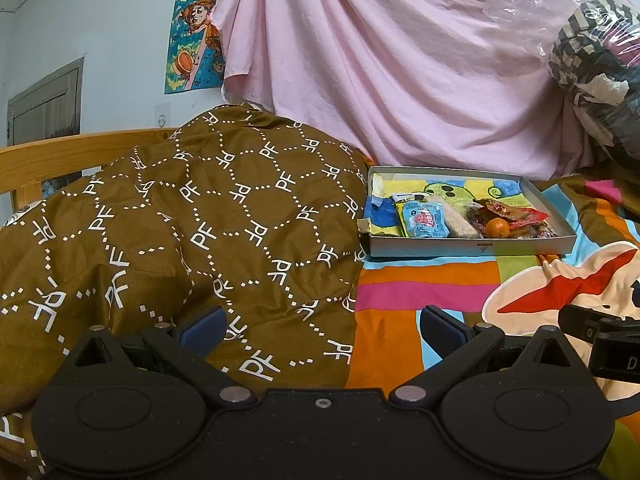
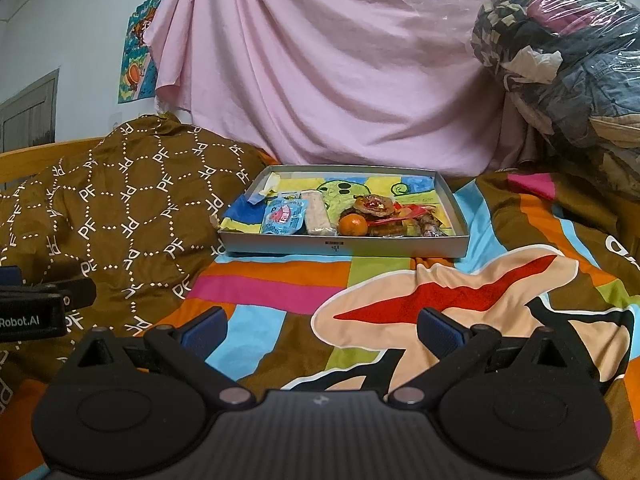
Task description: Organize snacks
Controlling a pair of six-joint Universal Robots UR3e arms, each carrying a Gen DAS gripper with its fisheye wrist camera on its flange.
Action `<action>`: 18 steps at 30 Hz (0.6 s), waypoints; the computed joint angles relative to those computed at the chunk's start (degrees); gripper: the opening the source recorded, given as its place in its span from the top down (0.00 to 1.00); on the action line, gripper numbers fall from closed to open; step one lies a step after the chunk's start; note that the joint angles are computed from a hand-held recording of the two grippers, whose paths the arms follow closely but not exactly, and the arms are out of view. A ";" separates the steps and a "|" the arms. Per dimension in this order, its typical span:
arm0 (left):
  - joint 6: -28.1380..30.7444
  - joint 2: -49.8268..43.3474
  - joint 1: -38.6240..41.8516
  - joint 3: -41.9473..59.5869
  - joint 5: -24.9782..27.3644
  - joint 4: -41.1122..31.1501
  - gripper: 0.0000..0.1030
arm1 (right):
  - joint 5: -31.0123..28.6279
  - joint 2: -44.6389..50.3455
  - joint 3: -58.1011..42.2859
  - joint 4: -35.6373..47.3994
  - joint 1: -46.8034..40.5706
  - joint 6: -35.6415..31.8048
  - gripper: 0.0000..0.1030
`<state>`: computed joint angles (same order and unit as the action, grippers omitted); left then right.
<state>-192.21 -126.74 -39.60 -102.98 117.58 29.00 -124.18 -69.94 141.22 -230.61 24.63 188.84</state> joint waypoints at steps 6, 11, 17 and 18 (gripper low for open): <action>0.01 0.05 0.06 -0.12 -0.10 0.09 0.01 | 0.40 0.11 0.15 -0.21 -0.19 -0.21 0.00; 0.00 0.03 0.14 -0.18 -0.15 0.15 0.01 | 0.24 0.17 -0.04 -0.01 -0.07 -0.09 0.00; -0.15 0.21 0.07 -0.29 0.00 -0.02 0.01 | 0.19 0.41 -0.14 -0.02 0.15 -0.12 0.00; -0.15 0.21 0.07 -0.29 0.00 -0.02 0.01 | 0.25 0.54 -0.18 -0.06 0.14 -0.16 0.00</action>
<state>-192.36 -126.52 -39.53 -103.28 117.58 28.98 -123.93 -69.40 141.04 -230.67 24.77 188.68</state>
